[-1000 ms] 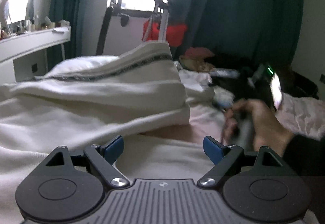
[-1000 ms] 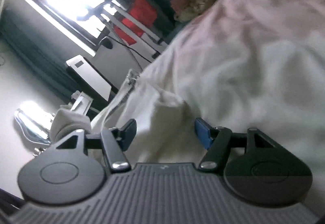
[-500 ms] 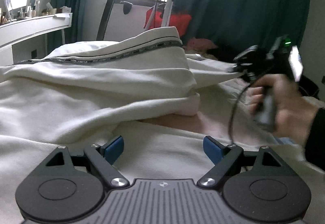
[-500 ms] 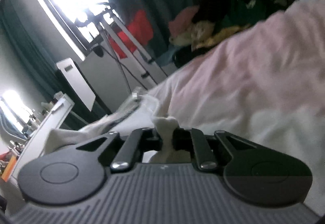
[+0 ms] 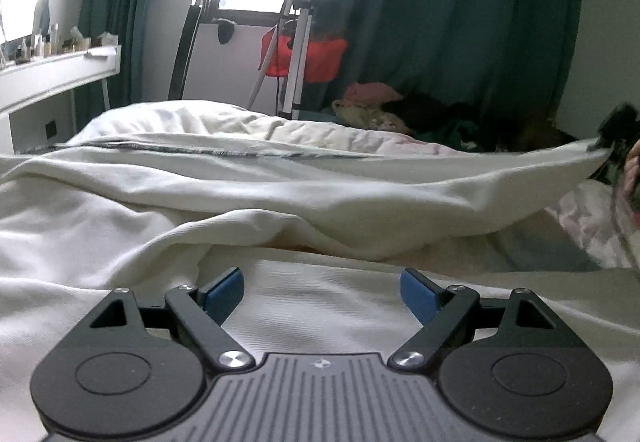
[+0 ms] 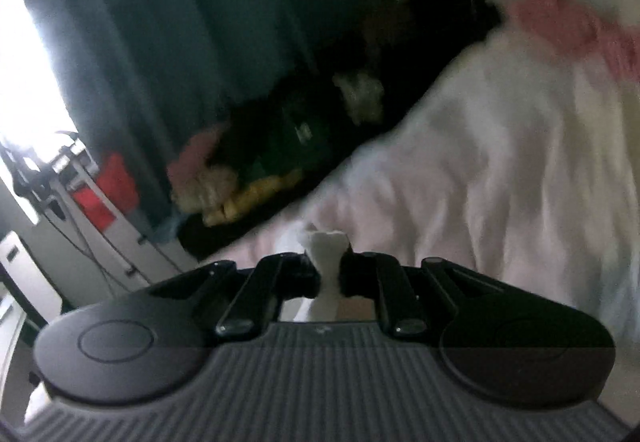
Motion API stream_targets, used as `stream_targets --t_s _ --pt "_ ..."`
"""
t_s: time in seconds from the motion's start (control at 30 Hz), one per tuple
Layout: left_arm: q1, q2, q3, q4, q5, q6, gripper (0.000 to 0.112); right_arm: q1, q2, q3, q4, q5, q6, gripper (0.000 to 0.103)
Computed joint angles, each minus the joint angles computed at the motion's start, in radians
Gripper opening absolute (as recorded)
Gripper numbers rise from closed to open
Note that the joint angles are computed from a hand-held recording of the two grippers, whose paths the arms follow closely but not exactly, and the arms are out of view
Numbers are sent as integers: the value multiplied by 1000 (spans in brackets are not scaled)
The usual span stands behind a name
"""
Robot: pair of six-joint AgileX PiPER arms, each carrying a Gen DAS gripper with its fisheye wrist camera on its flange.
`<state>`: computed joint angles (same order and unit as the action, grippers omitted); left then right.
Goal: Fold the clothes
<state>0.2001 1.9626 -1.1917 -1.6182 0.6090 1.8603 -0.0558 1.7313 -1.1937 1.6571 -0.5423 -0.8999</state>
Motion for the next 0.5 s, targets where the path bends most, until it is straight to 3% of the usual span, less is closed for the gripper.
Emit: stream_targets --t_s 0.1,0.2,0.4,0.5 --pt "5 18 -31 45 15 -71 87 -7 -25 -3 -77 -30 -35 11" --pt "6 32 -52 67 17 -104 87 -31 -30 80 -168 -31 60 11" --pt "8 40 -59 86 21 -114 87 -95 52 344 -452 -3 480 11" --pt "8 26 -33 61 25 -75 87 -131 79 387 -530 54 638 11"
